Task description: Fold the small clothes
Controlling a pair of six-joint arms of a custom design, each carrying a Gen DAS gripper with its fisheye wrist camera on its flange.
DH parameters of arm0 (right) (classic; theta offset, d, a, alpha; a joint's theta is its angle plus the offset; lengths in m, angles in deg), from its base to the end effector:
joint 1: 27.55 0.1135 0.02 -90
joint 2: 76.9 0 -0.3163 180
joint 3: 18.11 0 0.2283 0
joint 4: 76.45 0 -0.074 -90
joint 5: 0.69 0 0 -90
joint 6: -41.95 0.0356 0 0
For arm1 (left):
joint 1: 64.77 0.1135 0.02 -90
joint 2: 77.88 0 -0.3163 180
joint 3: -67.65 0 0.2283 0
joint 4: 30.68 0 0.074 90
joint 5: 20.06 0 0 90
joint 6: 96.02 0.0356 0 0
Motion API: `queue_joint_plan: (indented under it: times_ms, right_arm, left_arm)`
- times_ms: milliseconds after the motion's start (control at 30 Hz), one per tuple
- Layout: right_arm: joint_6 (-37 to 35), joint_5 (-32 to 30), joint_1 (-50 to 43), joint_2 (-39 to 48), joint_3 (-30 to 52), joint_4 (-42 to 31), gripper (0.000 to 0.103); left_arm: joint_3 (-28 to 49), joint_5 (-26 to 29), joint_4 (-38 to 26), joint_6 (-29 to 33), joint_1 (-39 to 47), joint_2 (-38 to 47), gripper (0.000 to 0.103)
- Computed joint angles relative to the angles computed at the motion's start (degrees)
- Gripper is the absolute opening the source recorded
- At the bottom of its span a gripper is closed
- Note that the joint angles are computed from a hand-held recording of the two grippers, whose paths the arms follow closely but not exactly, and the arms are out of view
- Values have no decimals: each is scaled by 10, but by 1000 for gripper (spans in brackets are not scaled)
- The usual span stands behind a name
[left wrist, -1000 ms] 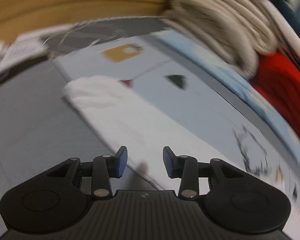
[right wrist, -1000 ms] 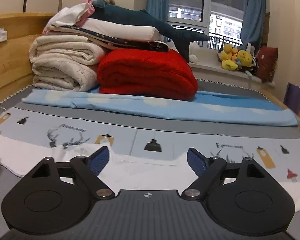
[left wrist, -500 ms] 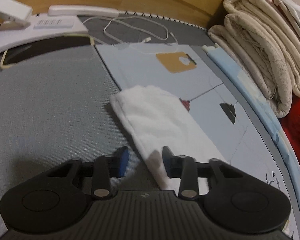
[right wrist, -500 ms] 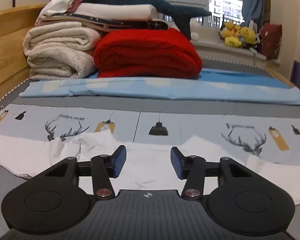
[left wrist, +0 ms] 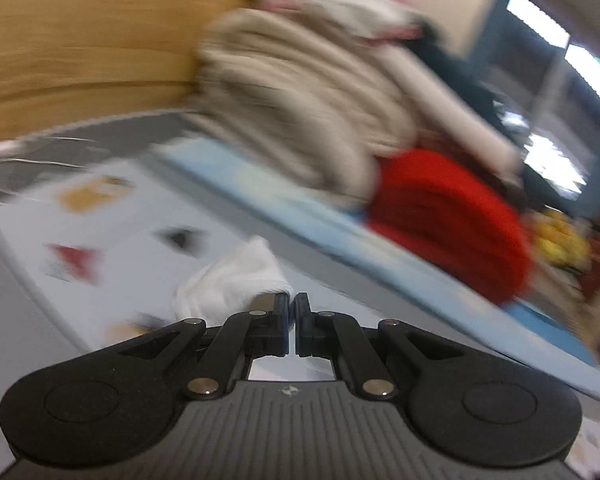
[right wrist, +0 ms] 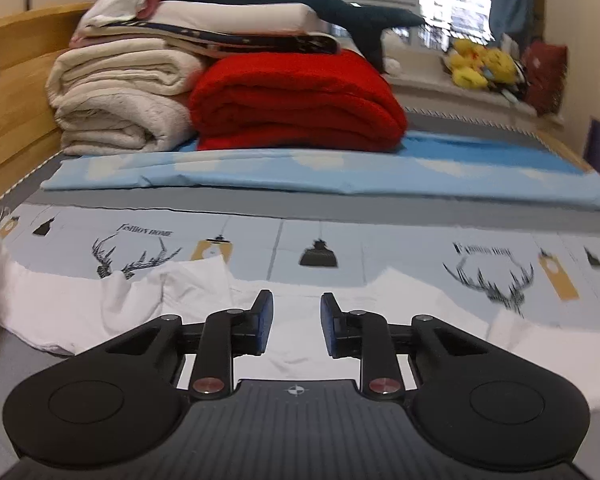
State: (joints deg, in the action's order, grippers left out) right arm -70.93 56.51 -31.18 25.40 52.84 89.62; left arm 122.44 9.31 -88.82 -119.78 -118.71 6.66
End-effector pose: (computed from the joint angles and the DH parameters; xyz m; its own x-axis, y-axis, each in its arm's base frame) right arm 0.3560 -0.0033 0.2299 -0.5261 -0.2941 -0.7979 -0.5772 0.8126 0.0811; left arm 0.1378 -0.1365 0.2237 -0.1086 -0.6135 -0.7822 -0.6905 0.6126 -0.3846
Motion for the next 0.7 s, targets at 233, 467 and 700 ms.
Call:
queue_joint_plan:
  times_ms: [233, 467, 700]
  right_arm:
    - [15, -5, -44, 33, 47, -82, 30]
    - [58, -14, -93, 65, 56, -113, 30]
    - [82, -20, -95, 103, 58, -119, 30]
  left_arm:
    - [107, 187, 553, 371, -19, 194, 7]
    - [181, 170, 319, 181, -36, 231, 20]
    - [184, 227, 75, -27, -17, 210, 20]
